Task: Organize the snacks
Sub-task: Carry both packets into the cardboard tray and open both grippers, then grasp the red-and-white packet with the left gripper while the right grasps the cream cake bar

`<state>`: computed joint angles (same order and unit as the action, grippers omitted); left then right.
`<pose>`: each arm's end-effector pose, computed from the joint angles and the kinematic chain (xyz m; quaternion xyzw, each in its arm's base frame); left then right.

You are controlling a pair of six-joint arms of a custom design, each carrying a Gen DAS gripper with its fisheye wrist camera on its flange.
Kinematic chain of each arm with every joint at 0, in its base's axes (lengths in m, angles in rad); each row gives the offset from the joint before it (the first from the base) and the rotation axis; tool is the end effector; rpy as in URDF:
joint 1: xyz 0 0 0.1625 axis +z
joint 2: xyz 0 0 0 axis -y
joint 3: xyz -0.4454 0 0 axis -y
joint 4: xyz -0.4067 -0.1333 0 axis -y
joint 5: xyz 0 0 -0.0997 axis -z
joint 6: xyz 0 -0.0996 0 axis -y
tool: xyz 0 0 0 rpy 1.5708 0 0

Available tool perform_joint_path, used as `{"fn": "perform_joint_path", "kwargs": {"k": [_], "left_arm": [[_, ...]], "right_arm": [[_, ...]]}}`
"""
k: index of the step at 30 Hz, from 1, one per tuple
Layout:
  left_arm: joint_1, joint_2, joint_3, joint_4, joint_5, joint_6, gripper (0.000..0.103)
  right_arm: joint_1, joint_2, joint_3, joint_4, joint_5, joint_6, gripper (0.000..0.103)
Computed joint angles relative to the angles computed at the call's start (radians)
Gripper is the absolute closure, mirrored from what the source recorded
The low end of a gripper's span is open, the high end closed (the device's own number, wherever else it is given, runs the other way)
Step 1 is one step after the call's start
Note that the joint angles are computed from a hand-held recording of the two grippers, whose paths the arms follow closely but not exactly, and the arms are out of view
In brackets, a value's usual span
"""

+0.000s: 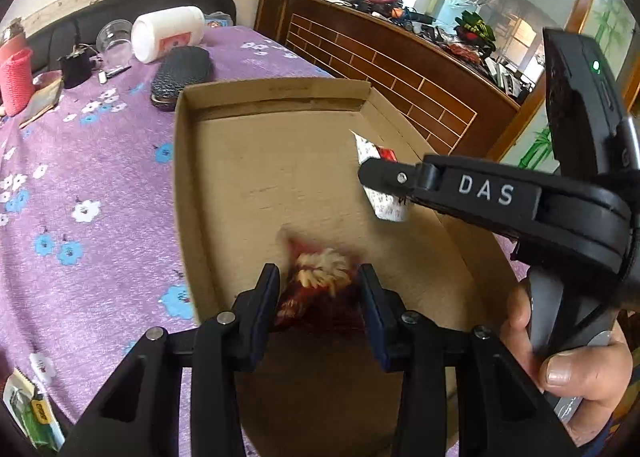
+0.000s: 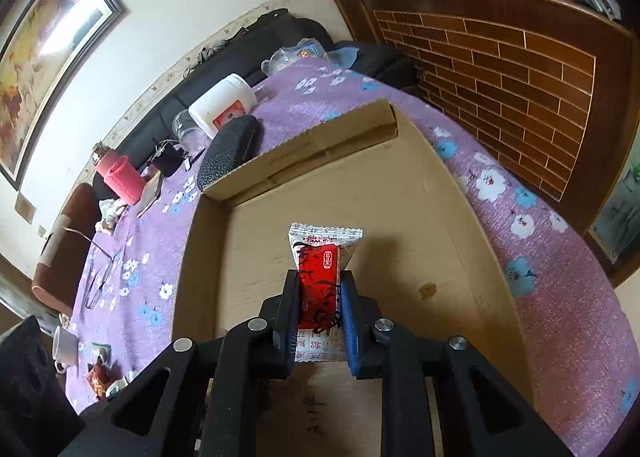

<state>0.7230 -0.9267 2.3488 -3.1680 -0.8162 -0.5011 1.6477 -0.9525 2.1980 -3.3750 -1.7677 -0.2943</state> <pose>-0.1955 -0.4413 0.0624 0.1280 0.9178 -0.2927 0.2359 0.1538 -0.5142 0.1101 0.1499 -0.9452 0.2625 0.1237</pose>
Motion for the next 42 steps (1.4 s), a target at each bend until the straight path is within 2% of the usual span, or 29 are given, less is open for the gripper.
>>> {"fn": "perform_joint_path", "kwargs": {"k": [8, 13, 16, 18, 20, 23, 27, 30, 31, 34, 38, 40, 42], "left_arm": [[-0.012, 0.016, 0.006, -0.027, 0.013, 0.022, 0.064], [-0.01, 0.006, 0.007, -0.024, 0.005, 0.002, 0.063], [-0.024, -0.008, 0.016, -0.024, 0.025, -0.021, 0.055], [-0.047, -0.021, 0.028, -0.027, 0.054, -0.044, 0.05], [-0.067, -0.032, 0.035, -0.024, 0.077, -0.064, 0.046], [-0.113, -0.062, 0.057, 0.002, 0.124, -0.112, 0.046], [-0.178, -0.125, 0.106, 0.07, 0.173, -0.174, 0.042], [-0.224, -0.204, 0.154, 0.149, 0.194, -0.235, 0.042], [-0.241, -0.238, 0.173, 0.193, 0.208, -0.272, 0.042], [-0.271, -0.331, 0.212, 0.304, 0.233, -0.36, 0.042], [-0.321, -0.497, 0.269, 0.486, 0.223, -0.484, 0.042], [-0.362, -0.591, 0.296, 0.63, 0.236, -0.578, 0.038], [-0.404, -0.711, 0.324, 0.793, 0.247, -0.677, 0.037]], "right_arm": [[0.006, 0.007, -0.006, 0.014, -0.026, 0.018, 0.081], [-0.011, -0.009, 0.023, -0.044, 0.035, 0.001, 0.076], [-0.018, -0.023, 0.053, -0.12, 0.094, -0.019, 0.057], [-0.024, -0.03, 0.086, -0.216, 0.164, -0.062, 0.037], [-0.015, -0.022, 0.114, -0.33, 0.189, -0.097, 0.024], [-0.001, -0.021, 0.153, -0.462, 0.215, -0.121, 0.014], [-0.016, -0.063, 0.203, -0.479, 0.31, -0.072, 0.013], [-0.043, -0.095, 0.245, -0.439, 0.408, -0.064, 0.013], [-0.044, -0.103, 0.257, -0.425, 0.421, -0.064, 0.013], [-0.056, -0.106, 0.302, -0.423, 0.489, -0.083, 0.013], [-0.045, -0.085, 0.352, -0.432, 0.554, -0.143, 0.014], [-0.012, -0.086, 0.367, -0.377, 0.555, -0.197, 0.022], [0.04, -0.069, 0.372, -0.354, 0.499, -0.23, 0.023]]}}
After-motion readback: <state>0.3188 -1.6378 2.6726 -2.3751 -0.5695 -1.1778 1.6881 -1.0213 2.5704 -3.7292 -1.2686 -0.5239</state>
